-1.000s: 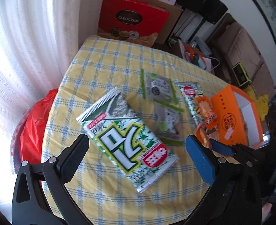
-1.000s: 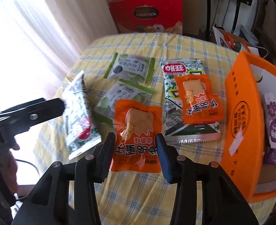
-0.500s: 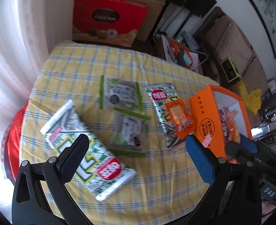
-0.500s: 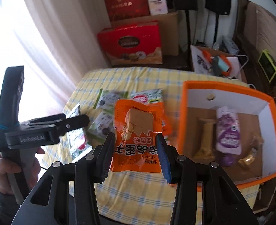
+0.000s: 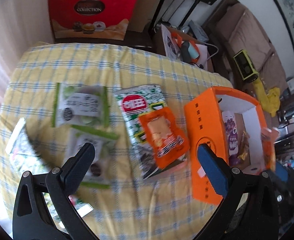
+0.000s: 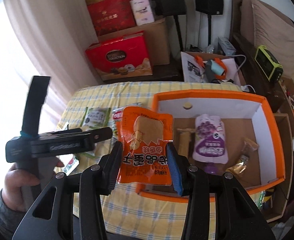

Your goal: Organize objects

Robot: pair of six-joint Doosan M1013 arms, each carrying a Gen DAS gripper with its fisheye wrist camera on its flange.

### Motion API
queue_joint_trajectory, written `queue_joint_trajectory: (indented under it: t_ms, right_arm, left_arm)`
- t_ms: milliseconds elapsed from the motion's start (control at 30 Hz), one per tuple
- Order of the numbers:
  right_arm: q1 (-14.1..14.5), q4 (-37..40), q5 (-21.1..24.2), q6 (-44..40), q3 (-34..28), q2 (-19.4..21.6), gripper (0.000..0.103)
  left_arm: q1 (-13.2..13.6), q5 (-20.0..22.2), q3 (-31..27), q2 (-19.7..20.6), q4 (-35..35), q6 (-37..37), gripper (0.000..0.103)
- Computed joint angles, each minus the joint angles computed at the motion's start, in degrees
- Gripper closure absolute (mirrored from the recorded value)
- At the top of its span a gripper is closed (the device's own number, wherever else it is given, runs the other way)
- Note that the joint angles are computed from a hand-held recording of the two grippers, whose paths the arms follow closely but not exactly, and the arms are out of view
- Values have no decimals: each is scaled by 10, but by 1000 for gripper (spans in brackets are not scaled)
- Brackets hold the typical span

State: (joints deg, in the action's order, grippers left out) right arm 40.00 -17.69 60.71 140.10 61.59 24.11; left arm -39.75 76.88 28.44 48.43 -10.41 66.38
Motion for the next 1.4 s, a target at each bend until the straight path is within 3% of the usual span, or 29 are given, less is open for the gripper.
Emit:
queue_joint_trajectory:
  t_ms: [167, 367, 433, 600, 733, 933, 1400]
  right_arm:
    - [-5, -8, -4, 13, 21, -15, 58]
    - [-10, -13, -10, 25, 39, -28, 58]
    - [-12, -12, -10, 27, 42, -29, 58]
    - [-14, -5, -14, 28, 49, -31, 58]
    - [-15, 0, -16, 27, 53, -29, 58]
    - [-14, 6, -17, 23, 50, -26, 58]
    - [-3, -38, -6, 31, 38, -18, 58]
  left_arm:
    - [-5, 35, -66, 43, 1, -16, 4]
    - [-8, 51, -96, 67, 14, -42, 6]
    - [-10, 65, -113, 77, 19, -40, 19]
    - [-14, 82, -135, 88, 40, -29, 39]
    - [-10, 64, -110, 74, 33, -30, 56]
    - [-1, 45, -73, 54, 9, -24, 70]
    - [16, -49, 62, -35, -25, 2, 75]
